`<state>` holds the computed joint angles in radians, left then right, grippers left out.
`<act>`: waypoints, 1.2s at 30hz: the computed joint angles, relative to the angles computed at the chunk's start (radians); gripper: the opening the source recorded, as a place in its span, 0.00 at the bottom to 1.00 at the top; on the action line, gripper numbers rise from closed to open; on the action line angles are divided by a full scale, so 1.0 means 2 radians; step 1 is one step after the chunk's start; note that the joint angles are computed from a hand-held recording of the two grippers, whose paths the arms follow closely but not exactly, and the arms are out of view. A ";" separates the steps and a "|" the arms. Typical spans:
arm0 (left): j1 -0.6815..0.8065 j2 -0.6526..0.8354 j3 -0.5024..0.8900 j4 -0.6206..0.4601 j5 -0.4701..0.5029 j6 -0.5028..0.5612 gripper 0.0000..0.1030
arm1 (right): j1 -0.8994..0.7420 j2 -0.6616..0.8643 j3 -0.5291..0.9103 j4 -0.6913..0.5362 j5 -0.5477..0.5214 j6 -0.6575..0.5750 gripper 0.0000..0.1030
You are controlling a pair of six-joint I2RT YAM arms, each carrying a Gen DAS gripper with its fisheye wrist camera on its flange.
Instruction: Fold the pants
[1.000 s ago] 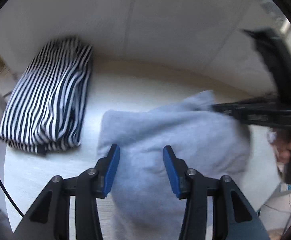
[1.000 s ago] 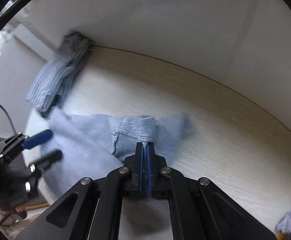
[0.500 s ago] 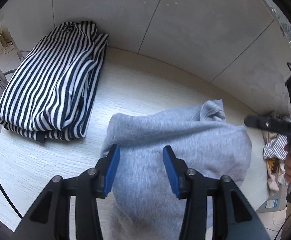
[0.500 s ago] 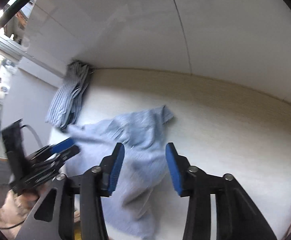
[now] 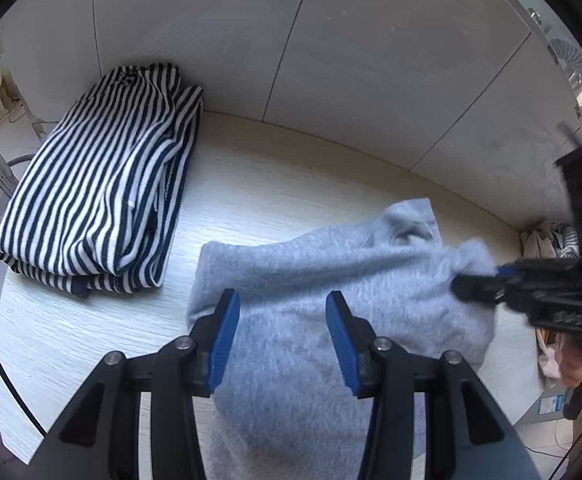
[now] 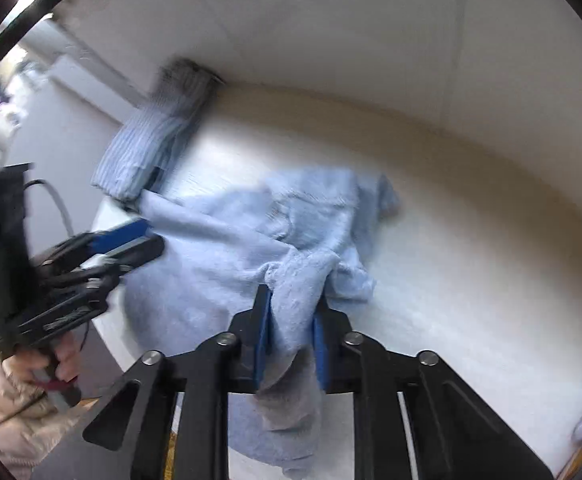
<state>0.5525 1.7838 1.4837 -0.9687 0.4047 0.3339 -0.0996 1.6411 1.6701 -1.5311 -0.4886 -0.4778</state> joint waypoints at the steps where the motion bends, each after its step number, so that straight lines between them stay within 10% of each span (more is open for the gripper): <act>1: 0.001 -0.007 -0.005 0.008 -0.001 -0.001 0.46 | -0.010 -0.004 0.011 -0.007 -0.032 -0.020 0.16; 5: -0.006 -0.023 -0.020 0.033 -0.022 -0.002 0.46 | -0.028 0.011 0.028 -0.005 -0.108 -0.054 0.16; 14: -0.040 -0.016 -0.068 0.107 -0.092 0.009 0.46 | -0.002 0.035 -0.102 0.167 -0.042 0.033 0.17; 22: 0.020 -0.013 -0.002 -0.007 -0.020 -0.004 0.55 | -0.066 0.015 -0.076 0.116 -0.049 0.048 0.68; 36: 0.050 0.018 -0.001 -0.081 0.023 0.003 0.65 | -0.017 -0.019 -0.184 0.121 -0.050 0.047 0.71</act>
